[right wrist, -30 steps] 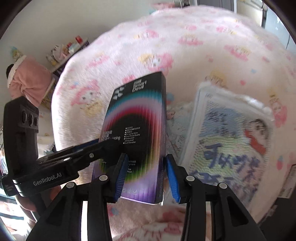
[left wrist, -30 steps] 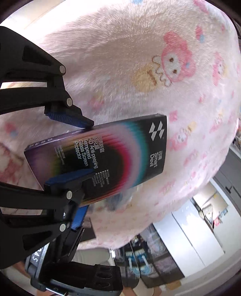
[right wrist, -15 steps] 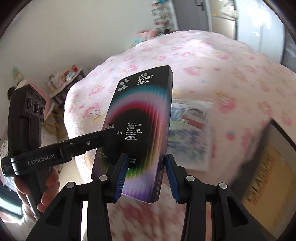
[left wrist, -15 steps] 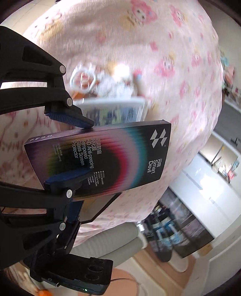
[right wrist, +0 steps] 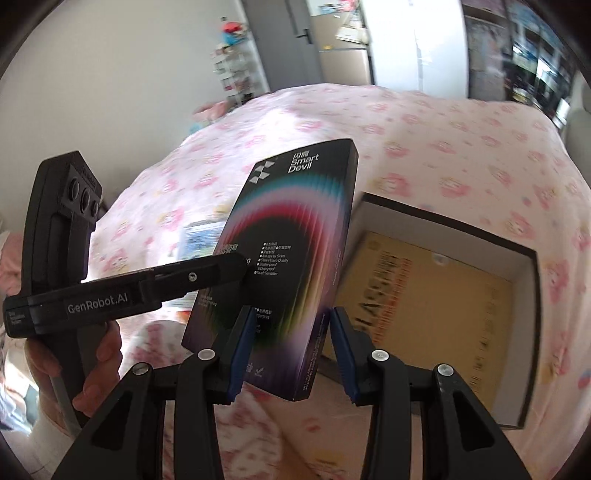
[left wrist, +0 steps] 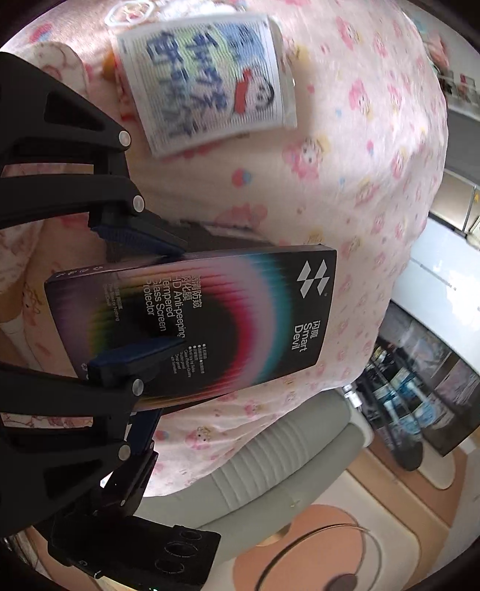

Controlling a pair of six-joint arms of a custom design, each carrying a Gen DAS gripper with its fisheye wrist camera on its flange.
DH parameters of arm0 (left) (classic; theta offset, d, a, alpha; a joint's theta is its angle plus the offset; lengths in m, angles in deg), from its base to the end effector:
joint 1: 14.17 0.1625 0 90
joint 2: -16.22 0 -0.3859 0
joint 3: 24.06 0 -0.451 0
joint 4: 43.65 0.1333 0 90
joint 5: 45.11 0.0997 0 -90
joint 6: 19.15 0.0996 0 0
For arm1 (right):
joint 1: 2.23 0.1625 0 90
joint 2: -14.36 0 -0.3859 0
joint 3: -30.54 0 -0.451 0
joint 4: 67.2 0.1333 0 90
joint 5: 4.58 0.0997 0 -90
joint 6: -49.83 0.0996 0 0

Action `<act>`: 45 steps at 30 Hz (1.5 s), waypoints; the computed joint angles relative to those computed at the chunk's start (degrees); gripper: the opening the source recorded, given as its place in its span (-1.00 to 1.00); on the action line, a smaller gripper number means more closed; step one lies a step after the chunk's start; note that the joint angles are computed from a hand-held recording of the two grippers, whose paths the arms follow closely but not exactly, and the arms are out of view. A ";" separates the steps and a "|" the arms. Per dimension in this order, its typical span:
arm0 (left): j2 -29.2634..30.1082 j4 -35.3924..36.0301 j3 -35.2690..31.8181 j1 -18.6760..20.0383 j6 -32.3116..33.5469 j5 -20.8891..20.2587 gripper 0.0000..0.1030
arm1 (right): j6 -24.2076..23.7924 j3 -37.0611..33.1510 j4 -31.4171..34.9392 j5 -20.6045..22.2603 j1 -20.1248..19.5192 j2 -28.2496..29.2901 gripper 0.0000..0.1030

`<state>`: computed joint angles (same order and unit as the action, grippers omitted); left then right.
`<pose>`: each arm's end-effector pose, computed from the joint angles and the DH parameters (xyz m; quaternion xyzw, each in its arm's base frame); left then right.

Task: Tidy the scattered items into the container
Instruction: 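Grasp the black Smart Devil box with the right gripper and lift it, then lower the black box into the open box and open the right gripper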

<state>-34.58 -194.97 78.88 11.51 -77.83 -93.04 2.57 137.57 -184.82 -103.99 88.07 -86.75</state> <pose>-0.4819 -0.4537 0.0484 0.0171 0.9307 -0.3501 0.1051 0.1196 -0.5026 0.4402 0.3806 -0.9019 0.1400 0.1486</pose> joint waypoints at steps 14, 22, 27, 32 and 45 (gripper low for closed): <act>18.17 10.70 -22.92 10.74 9.28 -16.07 -0.08 | 0.95 -15.69 2.32 -3.67 -8.95 14.93 -0.28; 22.40 25.69 -29.84 11.92 5.65 -20.67 -0.08 | 5.21 -19.18 9.53 -6.16 -12.38 18.48 -0.28; 22.46 29.40 -30.57 11.76 3.88 -22.77 -0.13 | 4.05 -17.09 8.91 -9.67 -12.74 17.51 -0.28; 20.93 32.01 -29.44 10.66 -1.77 -17.21 -0.19 | 1.67 -14.20 -0.20 -8.19 -13.05 13.85 -0.28; 28.70 35.50 -40.75 10.44 3.15 -26.93 -0.41 | 1.49 -16.82 -0.20 -8.72 -13.36 14.90 -0.51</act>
<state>-5.88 -159.47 38.13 21.96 -74.68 -119.97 4.06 120.76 -185.02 -112.71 74.71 -71.84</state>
